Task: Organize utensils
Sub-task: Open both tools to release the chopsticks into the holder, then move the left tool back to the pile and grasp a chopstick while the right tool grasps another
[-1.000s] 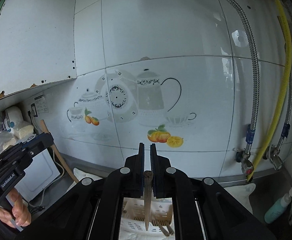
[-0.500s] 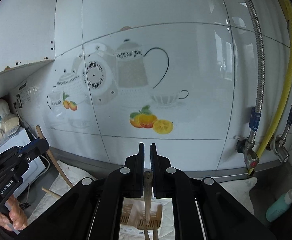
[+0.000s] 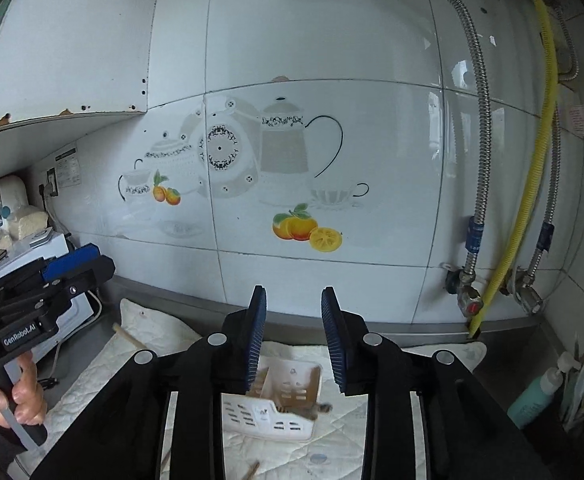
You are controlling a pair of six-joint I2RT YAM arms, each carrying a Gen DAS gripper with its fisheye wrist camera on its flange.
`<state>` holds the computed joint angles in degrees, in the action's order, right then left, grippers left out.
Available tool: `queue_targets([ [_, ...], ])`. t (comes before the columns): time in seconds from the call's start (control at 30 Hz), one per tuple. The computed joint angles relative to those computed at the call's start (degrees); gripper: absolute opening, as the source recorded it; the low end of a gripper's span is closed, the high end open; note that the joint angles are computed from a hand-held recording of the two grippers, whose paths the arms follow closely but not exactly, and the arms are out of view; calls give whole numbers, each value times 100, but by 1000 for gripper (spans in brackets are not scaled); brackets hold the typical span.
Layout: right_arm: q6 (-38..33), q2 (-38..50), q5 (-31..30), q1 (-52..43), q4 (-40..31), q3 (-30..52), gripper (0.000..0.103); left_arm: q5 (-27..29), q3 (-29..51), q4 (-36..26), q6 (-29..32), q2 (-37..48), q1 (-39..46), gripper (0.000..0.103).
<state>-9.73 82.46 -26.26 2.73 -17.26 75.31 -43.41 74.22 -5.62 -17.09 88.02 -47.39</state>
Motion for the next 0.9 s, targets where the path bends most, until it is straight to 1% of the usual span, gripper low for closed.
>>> queue_targets([
  [0.03, -42, -280, -88, -69, 10, -319, 28, -140, -135, -25, -56, -126, -124, 58],
  [0.13, -237, -1034, -246, -261, -40, -1229, 28, -613, -621, -174, -405, -542, -555, 66],
  [0.2, -393, -1536, -349, -366, -170, -1863, 28, -791, -975, -334, -795, -822, -840, 70],
  [0.27, -511, -2033, -417, -455, -274, -2507, 28, -1041, -1291, -492, -1132, -1007, -1152, 76],
  [0.33, -612, -2597, -368, -491, -299, -3224, 28, -1391, -1585, -709, -1490, -1110, -1527, 76],
  [0.43, -656, -3230, -346, -465, -339, -4118, 28, -1688, -1927, -1221, -2328, -1164, -2010, 78],
  [0.5, -568, -3622, -370, -459, -421, -4712, 28, -1726, -2145, -1566, -3011, -1178, -2245, 78],
  [0.57, -420, -4033, -217, -336, -437, -5280, 27, -1767, -2337, -1872, -3669, -1177, -2436, 78],
  [0.67, -104, -4332, -38, -92, -369, -5882, 26, -1660, -2695, -2085, -4535, -1179, -2641, 78],
  [0.77, 333, -4437, 227, 292, -104, -6366, 20, -1556, -2962, -2173, -5078, -1080, -2814, 78],
  [0.87, 784, -4244, 396, 635, 278, -6615, 15, -1573, -3048, -2538, -5708, -831, -3077, 78],
  [0.9, 938, -4205, 549, 827, 427, -6696, 12, -1534, -3099, -2611, -5899, -775, -3140, 78],
])
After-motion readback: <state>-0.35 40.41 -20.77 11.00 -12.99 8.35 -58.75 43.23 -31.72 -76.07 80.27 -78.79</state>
